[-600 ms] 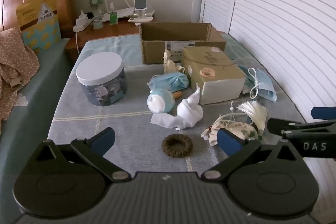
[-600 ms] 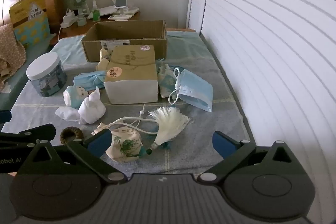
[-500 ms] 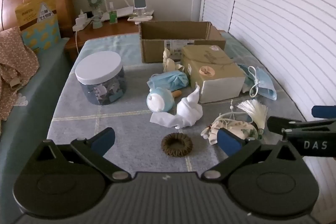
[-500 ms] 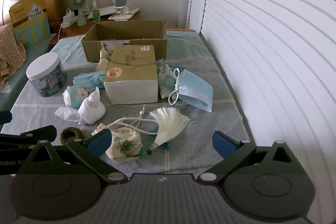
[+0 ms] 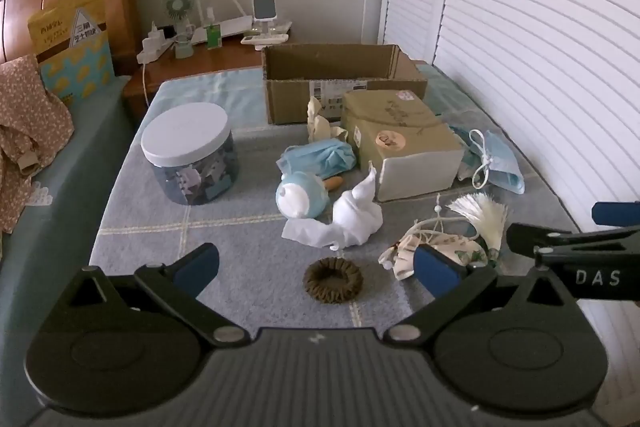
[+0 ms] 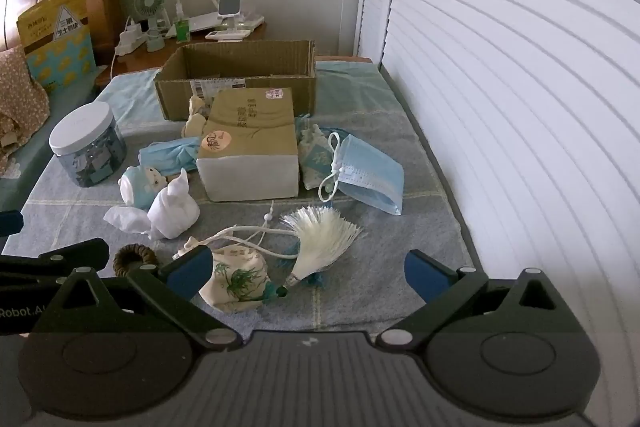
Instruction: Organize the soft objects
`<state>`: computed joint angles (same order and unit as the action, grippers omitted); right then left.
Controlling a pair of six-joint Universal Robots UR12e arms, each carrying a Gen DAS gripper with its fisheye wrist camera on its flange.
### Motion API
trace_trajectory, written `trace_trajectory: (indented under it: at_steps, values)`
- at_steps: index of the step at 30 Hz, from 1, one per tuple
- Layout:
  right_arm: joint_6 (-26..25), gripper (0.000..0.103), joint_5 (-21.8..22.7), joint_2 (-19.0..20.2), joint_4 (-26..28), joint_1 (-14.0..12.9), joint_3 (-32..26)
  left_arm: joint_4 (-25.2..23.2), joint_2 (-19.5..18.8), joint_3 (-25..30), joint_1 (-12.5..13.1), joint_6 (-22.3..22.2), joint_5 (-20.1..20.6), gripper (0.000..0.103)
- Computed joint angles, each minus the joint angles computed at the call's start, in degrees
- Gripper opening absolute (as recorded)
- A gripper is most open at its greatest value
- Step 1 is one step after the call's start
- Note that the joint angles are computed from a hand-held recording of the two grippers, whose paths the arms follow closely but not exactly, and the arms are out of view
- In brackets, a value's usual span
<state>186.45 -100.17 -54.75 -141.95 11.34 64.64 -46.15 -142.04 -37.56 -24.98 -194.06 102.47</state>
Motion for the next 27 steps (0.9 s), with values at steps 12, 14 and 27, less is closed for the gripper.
trace_trajectory:
  at_steps: [12,14,27]
  values:
    - [-0.1,0.103,0.2,0.0,-0.2,-0.1,0.1,0.3,0.1,-0.1,0.0,-0.1,0.0,0.102]
    - [-0.2,0.103,0.2,0.0,-0.3,0.0,0.1,0.5,0.2,-0.3,0.0,0.1,0.1,0.102]
    - [-0.3,0.103,0.1,0.1,-0.3,0.0,-0.1,0.7,0.1,-0.3,0.0,0.2,-0.1,0.102]
